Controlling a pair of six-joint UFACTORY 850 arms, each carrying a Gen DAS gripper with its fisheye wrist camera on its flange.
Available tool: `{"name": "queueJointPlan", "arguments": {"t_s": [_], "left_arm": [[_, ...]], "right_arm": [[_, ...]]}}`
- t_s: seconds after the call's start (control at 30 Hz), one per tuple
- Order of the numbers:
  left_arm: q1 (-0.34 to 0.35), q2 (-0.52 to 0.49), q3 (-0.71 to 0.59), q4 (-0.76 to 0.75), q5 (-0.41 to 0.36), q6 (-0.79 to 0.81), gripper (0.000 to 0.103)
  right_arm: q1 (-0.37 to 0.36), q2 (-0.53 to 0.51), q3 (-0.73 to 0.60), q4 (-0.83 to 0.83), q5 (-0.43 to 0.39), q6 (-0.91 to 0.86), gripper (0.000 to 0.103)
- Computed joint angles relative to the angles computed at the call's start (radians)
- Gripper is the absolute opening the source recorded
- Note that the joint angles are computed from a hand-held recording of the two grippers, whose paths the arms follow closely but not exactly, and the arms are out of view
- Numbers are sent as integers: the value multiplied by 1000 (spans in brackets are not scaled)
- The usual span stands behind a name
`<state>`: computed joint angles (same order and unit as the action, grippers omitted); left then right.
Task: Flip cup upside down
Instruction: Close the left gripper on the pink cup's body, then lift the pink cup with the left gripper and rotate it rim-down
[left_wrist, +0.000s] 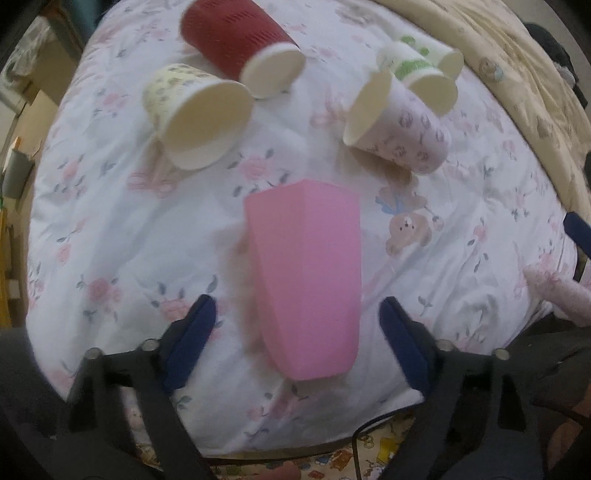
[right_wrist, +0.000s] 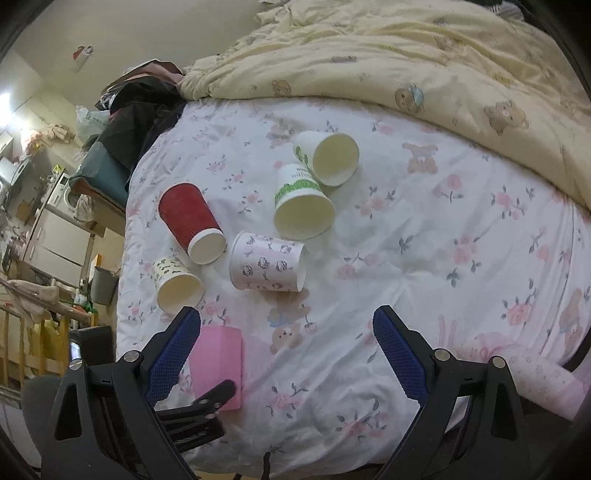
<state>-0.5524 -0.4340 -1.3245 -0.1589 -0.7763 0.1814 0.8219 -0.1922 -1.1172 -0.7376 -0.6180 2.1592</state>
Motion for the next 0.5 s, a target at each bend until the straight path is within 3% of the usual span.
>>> {"name": "queueJointPlan", "arguments": {"t_s": [0.2,0.27,0.33,0.5], "left_arm": [[-4,-19,-3,-6,-8,7,73],[-2,-21,-4,-6,-16,12,59],[-2,-17,2,-2,-12,20,55],[6,20,24,-9,17,66,54]], "right_arm": [[-12,-6,1,34,13,-30,97],[-11,-10,-5,30,2,-31,97],[-10,-17,-13,36,-1,-46,97],[-13,-28,-27,54,-5,-87,97]]}}
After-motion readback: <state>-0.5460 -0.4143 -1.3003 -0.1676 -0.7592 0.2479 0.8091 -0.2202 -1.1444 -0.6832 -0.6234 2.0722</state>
